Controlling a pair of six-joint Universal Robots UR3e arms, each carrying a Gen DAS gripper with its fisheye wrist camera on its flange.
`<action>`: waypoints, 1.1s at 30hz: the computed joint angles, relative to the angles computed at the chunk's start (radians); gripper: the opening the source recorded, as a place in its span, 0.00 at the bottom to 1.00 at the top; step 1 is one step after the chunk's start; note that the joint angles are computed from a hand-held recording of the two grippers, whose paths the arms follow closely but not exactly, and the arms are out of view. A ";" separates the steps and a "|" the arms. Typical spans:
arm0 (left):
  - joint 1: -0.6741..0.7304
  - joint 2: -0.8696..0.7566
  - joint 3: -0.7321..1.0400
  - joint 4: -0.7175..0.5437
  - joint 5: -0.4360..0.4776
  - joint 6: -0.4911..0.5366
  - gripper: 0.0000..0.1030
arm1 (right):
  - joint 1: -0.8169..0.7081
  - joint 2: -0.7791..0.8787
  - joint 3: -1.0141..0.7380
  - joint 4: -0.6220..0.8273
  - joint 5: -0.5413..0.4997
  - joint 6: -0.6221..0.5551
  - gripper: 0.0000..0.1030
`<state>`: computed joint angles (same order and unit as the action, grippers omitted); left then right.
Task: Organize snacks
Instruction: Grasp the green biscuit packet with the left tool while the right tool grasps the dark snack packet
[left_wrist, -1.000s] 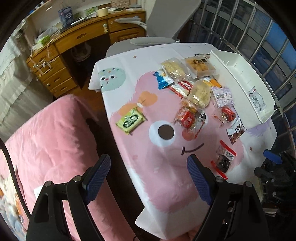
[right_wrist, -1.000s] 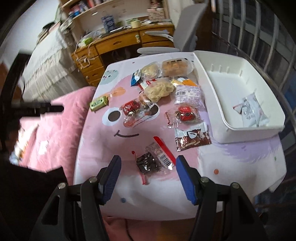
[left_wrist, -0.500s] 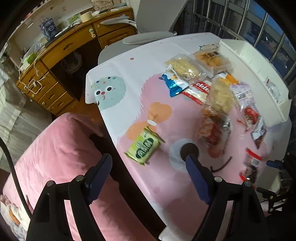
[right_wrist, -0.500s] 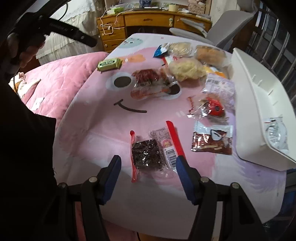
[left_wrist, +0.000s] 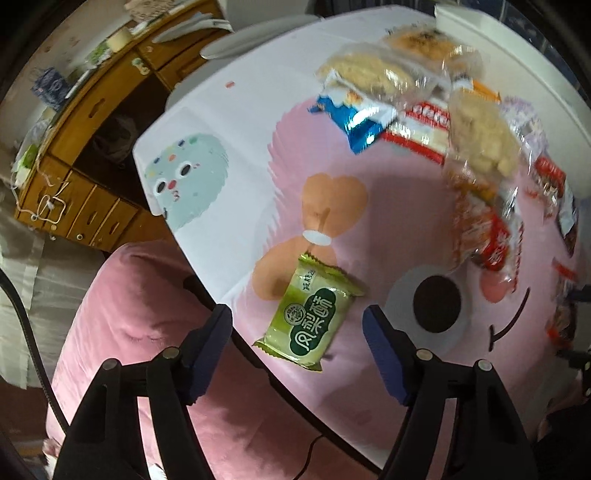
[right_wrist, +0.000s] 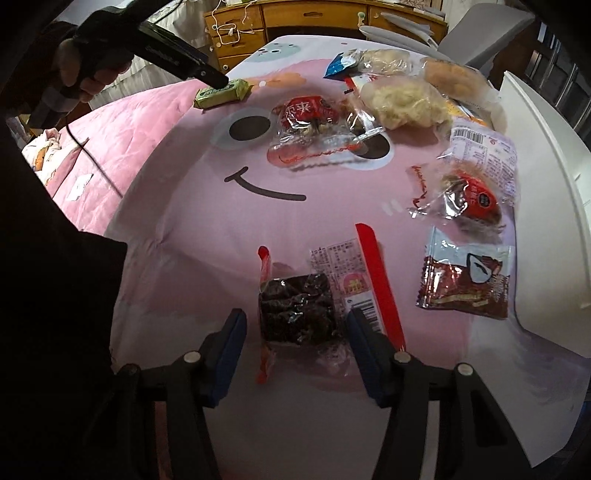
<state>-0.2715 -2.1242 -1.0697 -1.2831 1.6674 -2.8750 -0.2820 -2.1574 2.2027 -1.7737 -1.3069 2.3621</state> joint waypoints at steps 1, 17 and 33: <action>0.001 -0.012 0.013 -0.008 -0.002 0.005 0.69 | -0.001 0.005 -0.001 -0.003 0.001 -0.002 0.54; 0.050 -0.122 0.128 -0.089 -0.124 0.123 0.34 | 0.046 0.093 -0.023 -0.078 -0.014 0.062 0.48; 0.034 0.109 -0.250 0.110 -0.113 -0.025 0.33 | 0.126 0.214 -0.104 -0.114 -0.047 0.263 0.39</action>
